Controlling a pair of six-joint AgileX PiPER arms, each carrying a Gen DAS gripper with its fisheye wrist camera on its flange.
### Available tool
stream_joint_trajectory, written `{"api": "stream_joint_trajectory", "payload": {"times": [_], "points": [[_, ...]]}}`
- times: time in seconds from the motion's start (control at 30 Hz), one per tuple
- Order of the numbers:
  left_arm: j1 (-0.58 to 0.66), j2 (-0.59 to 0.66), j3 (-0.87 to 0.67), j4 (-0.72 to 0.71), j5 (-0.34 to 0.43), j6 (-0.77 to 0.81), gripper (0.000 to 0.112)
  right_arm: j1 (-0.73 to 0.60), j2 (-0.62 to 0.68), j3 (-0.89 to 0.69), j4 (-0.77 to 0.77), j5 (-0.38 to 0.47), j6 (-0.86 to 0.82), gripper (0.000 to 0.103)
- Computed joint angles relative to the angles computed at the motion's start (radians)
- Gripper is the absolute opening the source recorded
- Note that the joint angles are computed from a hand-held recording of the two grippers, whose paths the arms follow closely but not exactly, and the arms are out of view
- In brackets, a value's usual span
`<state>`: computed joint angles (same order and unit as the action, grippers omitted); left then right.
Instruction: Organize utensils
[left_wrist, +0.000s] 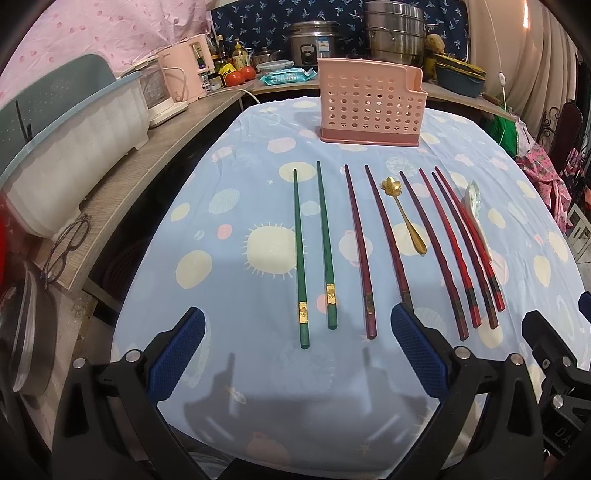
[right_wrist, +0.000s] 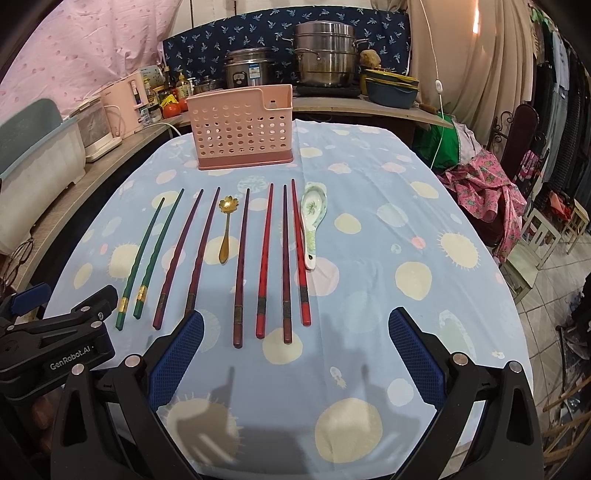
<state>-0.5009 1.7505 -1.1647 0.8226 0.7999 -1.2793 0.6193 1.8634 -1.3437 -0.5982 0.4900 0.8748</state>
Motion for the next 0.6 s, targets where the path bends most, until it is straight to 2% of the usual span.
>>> {"api": "stream_joint_trajectory", "payload": {"times": [0.6], "points": [[0.005, -0.017, 0.014, -0.004, 0.000, 0.002, 0.096, -0.002, -0.002, -0.002, 0.021, -0.005, -0.025, 0.097]]}}
